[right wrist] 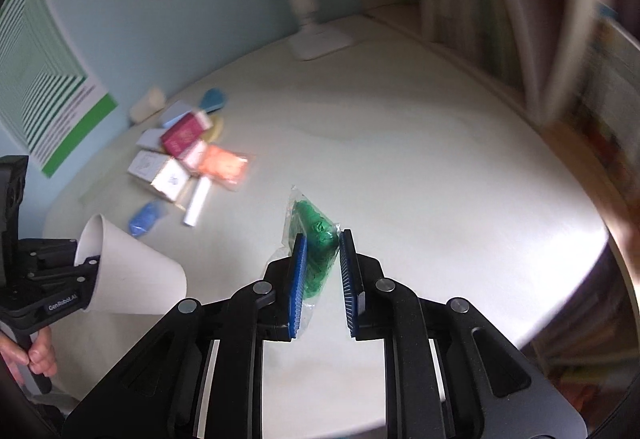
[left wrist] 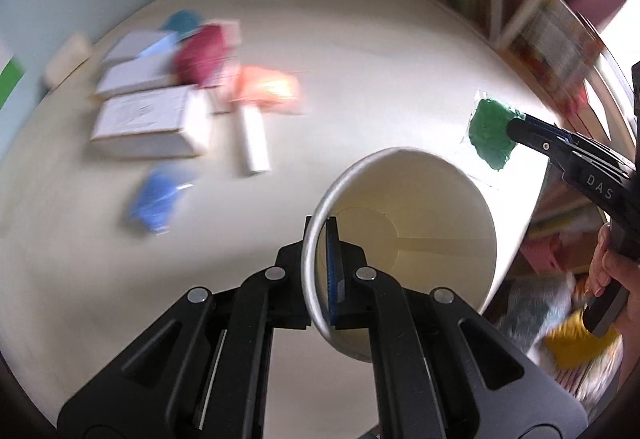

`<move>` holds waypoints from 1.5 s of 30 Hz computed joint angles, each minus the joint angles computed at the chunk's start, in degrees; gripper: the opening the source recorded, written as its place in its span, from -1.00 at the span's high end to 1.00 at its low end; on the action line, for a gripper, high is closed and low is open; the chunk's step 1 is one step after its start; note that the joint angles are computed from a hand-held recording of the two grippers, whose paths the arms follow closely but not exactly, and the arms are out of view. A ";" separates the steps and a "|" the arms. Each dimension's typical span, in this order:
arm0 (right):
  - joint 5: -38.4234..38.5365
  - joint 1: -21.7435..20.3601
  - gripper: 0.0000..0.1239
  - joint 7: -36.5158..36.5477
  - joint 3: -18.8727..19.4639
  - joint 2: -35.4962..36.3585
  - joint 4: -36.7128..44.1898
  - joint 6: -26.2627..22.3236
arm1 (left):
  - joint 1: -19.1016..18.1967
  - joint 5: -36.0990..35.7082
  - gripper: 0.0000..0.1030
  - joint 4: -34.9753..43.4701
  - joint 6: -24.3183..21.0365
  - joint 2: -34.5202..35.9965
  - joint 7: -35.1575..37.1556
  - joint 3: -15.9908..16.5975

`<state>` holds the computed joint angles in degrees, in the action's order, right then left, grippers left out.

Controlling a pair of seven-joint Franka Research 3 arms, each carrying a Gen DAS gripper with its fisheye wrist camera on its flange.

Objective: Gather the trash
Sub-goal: 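Carry cup and green bag over the teal bin and open both grippers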

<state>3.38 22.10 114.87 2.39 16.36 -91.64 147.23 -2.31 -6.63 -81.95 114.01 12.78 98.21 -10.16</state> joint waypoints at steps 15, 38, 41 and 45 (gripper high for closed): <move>-11.06 -12.74 0.72 31.40 3.85 -38.57 -48.27 2.65 | -13.61 -0.49 0.94 9.65 -8.86 8.06 12.53 -8.24; 5.68 -16.65 0.72 43.29 7.62 -54.69 -77.73 4.46 | -30.59 8.20 0.94 18.53 -21.62 23.50 20.69 -9.89; 8.80 -14.40 0.69 42.51 6.09 -51.91 -79.43 7.84 | -31.60 9.65 0.90 19.15 -23.51 25.74 20.36 -9.26; 13.93 -10.99 0.25 40.06 3.80 -48.27 -80.78 11.60 | -32.89 13.11 -0.17 16.23 -21.40 26.07 19.02 -8.28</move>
<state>17.31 11.11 154.94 6.18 -31.91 -172.42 158.83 -35.20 6.47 -65.72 92.62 38.85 117.24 -18.44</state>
